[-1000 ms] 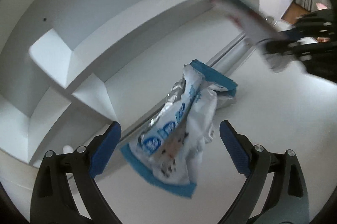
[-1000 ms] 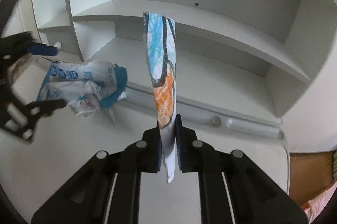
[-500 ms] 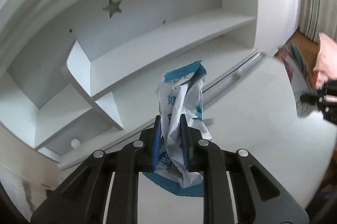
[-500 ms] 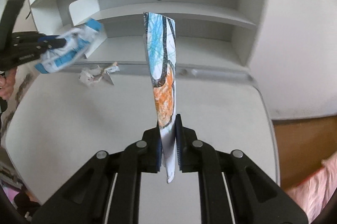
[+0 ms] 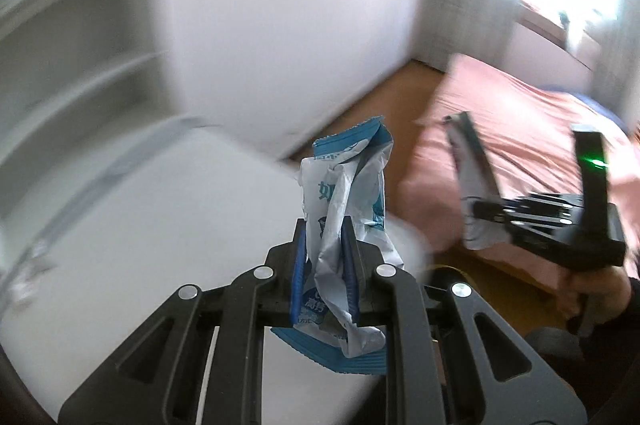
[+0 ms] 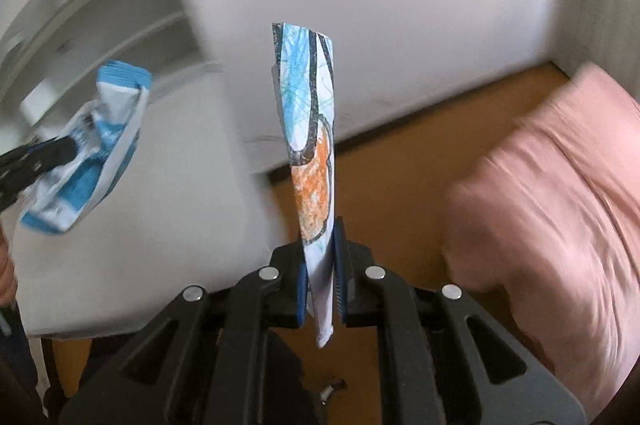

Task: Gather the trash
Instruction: 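Carry wrapper and drawn paper over the bin and open both tools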

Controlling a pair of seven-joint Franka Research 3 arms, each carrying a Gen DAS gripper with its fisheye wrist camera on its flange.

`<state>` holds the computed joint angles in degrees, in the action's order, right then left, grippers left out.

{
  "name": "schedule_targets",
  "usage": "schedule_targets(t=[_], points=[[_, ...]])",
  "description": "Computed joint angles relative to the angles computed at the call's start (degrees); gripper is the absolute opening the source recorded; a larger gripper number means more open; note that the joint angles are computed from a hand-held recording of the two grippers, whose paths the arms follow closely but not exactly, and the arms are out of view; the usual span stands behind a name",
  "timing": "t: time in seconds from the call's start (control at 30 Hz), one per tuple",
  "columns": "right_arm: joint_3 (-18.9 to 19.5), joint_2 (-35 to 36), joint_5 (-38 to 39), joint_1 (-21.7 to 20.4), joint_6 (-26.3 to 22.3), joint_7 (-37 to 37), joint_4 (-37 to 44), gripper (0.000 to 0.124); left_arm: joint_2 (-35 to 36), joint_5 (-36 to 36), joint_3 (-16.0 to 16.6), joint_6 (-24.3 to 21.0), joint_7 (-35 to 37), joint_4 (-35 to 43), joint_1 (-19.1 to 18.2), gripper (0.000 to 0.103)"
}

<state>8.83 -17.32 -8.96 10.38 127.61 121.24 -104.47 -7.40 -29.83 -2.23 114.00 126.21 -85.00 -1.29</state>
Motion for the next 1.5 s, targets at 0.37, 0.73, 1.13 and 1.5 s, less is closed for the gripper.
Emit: schedule_targets(t=[0.37, 0.73, 1.13, 1.5], points=[[-4.3, -17.0, 6.3, -8.1, -6.0, 6.5, -24.6, 0.012, 1.5, 0.8, -7.3, 1.3, 0.2, -7.6, -9.6, 0.016], [-7.3, -19.7, 15.9, -10.3, -9.1, 3.5, -34.6, 0.012, 7.3, 6.3, -11.0, 1.3, -5.8, -9.0, -13.0, 0.016], [-7.0, -20.4, 16.6, -12.6, -9.0, 3.4, -35.7, 0.013, 8.3, 8.2, -11.8, 0.3, -7.2, -9.8, -14.0, 0.016], [-6.0, -21.8, 15.5, -13.4, -6.5, 5.3, -35.7, 0.06, 8.7, 9.2, -12.1, -1.0, -7.4, -9.9, -14.2, 0.016]])
